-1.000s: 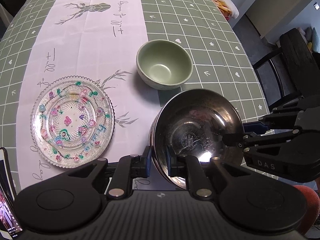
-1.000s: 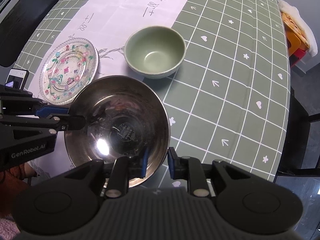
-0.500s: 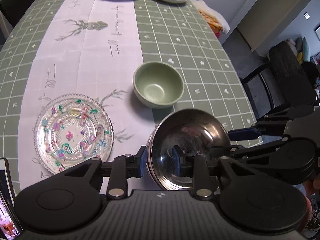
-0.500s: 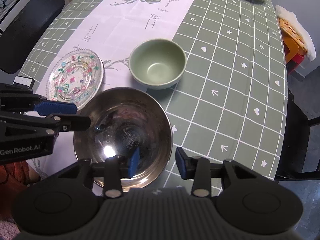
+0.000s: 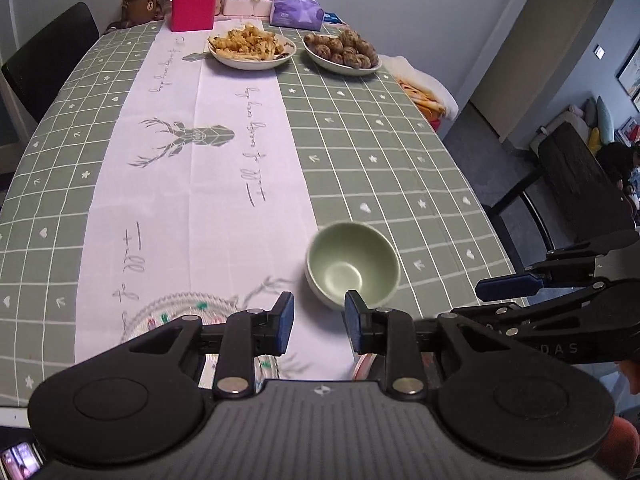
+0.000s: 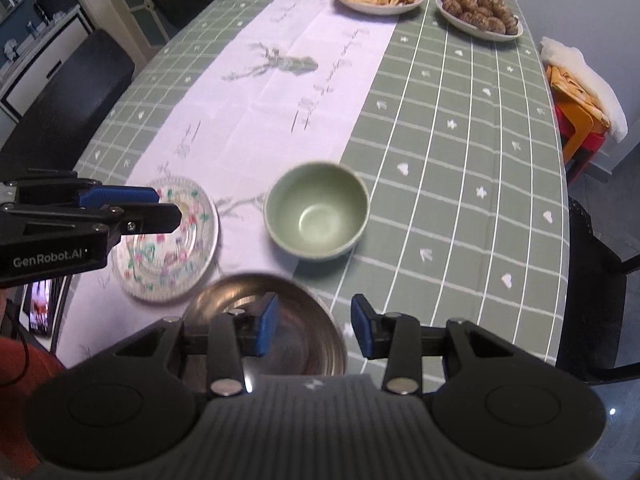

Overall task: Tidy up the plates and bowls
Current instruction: 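Move the right tool to the pale green bowl and grip its rim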

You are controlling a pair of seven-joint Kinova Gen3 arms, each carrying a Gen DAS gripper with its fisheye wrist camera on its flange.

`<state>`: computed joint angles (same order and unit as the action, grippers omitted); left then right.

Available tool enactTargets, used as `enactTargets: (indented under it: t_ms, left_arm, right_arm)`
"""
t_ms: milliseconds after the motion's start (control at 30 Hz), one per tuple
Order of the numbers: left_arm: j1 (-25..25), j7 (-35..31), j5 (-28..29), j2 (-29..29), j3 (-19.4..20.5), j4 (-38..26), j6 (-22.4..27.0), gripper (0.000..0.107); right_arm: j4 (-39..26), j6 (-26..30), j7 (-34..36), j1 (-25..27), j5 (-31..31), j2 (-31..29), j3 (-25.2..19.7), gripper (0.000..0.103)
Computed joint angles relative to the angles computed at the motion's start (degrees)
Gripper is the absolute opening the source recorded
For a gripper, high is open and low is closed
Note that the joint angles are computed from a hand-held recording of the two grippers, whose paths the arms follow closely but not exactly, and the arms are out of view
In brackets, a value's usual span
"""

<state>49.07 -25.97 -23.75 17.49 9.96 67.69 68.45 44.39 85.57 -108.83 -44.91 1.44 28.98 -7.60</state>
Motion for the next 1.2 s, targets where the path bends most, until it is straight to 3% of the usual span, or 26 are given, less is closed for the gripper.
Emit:
enactTargets:
  t_ms: [267, 500, 867, 1067, 1200]
  left_arm:
    - [-5.7, -4.3, 5.8, 0.5, 0.2, 5.5, -9.7, 0.033]
    - [-8.1, -8.9, 10.1, 4.4, -0.6, 6.0, -13.0, 0.034]
    - [-10.7, -14.4, 16.1, 8.0, -1.4, 4.9, -14.6, 0.035]
    - [-10.7, -14.9, 17.4, 9.4, -2.0, 3.8, -14.1, 0.035]
    - [-10.5, -15.0, 17.7, 10.4, -2.2, 2.4, -12.3, 0.016]
  right_arm:
    - [-2.1, -2.1, -2.5, 2.5, -2.3, 5.1, 0.7, 0.039]
    - [-5.3, -0.6, -3.9, 4.8, -4.6, 10.1, 0.9, 0.034]
    - [-12.1, 2.5, -3.5, 5.5, -7.2, 16.1, 1.1, 0.028]
    - [-13.1, 2.9, -4.6, 5.8, -8.2, 17.5, 1.2, 0.018]
    - [-12.5, 2.5, -5.6, 5.9, -8.6, 17.5, 1.2, 0.009]
